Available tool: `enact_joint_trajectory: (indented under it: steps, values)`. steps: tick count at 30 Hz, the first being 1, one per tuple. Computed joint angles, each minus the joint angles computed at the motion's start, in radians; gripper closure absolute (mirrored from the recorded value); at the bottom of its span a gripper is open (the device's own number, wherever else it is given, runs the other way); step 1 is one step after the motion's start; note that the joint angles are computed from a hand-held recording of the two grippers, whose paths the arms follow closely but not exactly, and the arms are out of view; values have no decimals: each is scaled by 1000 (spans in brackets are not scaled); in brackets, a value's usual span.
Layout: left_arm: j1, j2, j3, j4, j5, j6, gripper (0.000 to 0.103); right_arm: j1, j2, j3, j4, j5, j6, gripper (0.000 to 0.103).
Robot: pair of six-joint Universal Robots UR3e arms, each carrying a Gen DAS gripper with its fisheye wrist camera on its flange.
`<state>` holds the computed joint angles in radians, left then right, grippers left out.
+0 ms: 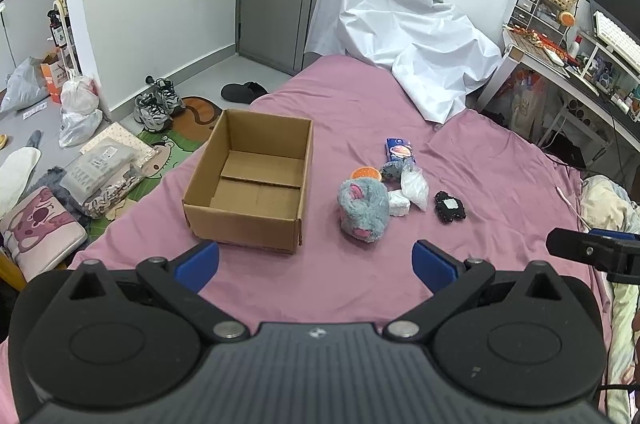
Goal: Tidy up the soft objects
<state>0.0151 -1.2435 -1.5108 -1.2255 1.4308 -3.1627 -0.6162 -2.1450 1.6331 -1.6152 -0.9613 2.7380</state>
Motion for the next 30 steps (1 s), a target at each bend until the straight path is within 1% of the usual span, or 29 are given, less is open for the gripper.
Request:
enact_joint_trajectory:
  steps: [4, 6, 11, 30]
  values:
    - [-3, -5, 5, -1, 10, -4, 1, -3, -1, -2, 7, 0, -3, 0]
    - [8, 4, -1, -5, -5, 1, 1, -2, -1, -1, 4, 1, -2, 0]
    - [15, 11, -5, -5, -4, -3, 1, 2, -2, 2, 1, -5, 4, 0]
    - [1, 1, -8, 0, 9, -7, 1, -1, -6, 16, -7, -3, 3, 0]
